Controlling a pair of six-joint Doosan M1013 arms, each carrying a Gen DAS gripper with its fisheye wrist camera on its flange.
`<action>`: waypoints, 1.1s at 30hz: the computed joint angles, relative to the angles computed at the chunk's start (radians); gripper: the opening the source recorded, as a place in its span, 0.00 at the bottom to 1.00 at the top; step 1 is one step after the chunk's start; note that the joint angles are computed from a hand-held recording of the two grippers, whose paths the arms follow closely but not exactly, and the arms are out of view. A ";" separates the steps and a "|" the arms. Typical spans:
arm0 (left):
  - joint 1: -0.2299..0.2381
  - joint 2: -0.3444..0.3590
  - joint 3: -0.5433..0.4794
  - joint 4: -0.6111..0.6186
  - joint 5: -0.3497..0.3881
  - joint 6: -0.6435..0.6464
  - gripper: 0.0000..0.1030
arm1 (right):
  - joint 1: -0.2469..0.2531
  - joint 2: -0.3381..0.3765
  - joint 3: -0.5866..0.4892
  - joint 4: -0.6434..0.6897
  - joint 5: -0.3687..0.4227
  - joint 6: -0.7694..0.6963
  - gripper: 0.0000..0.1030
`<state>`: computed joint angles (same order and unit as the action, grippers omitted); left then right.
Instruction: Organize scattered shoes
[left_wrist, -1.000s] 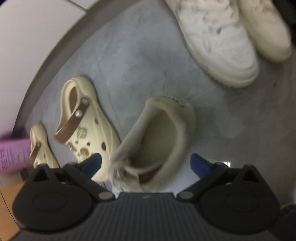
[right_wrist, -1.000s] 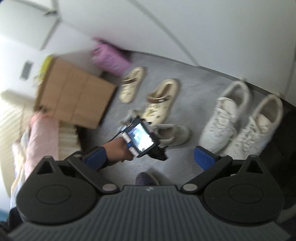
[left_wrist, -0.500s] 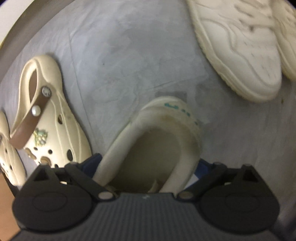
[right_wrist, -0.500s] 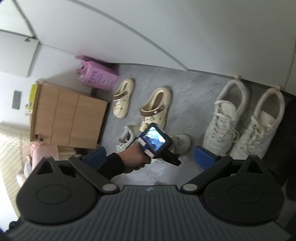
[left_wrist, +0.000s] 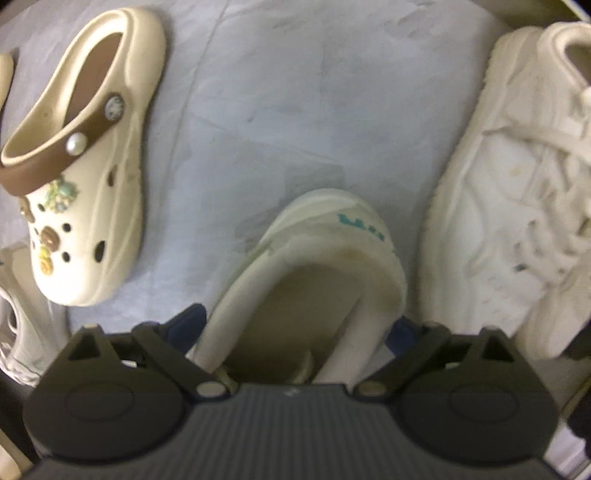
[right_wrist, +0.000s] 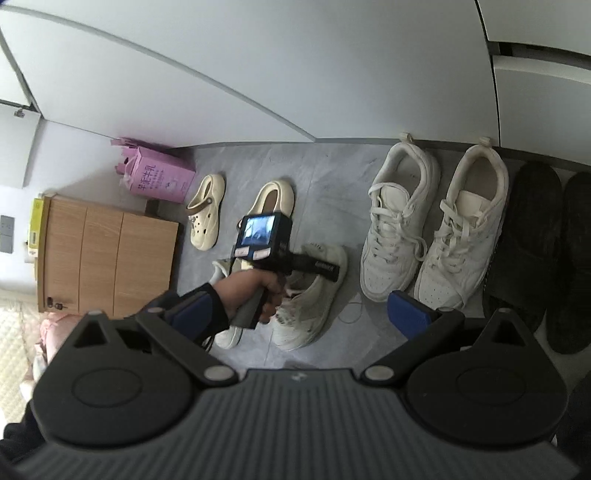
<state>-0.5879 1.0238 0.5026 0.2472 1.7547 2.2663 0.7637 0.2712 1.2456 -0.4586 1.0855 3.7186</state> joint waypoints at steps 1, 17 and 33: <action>0.000 -0.018 0.024 -0.001 -0.021 -0.003 0.95 | 0.002 0.005 -0.014 -0.001 0.010 -0.020 1.00; 0.055 -0.247 0.027 -0.229 -0.095 0.130 1.00 | 0.031 0.077 -0.077 0.037 0.042 -0.156 1.00; 0.022 -0.409 0.076 -0.459 -0.373 -0.209 1.00 | 0.019 0.216 -0.187 0.103 0.119 -0.311 1.00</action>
<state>-0.5655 0.6146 0.5783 -0.2121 1.3818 2.0572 0.7828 0.4871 1.0586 -0.3553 1.2044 3.4080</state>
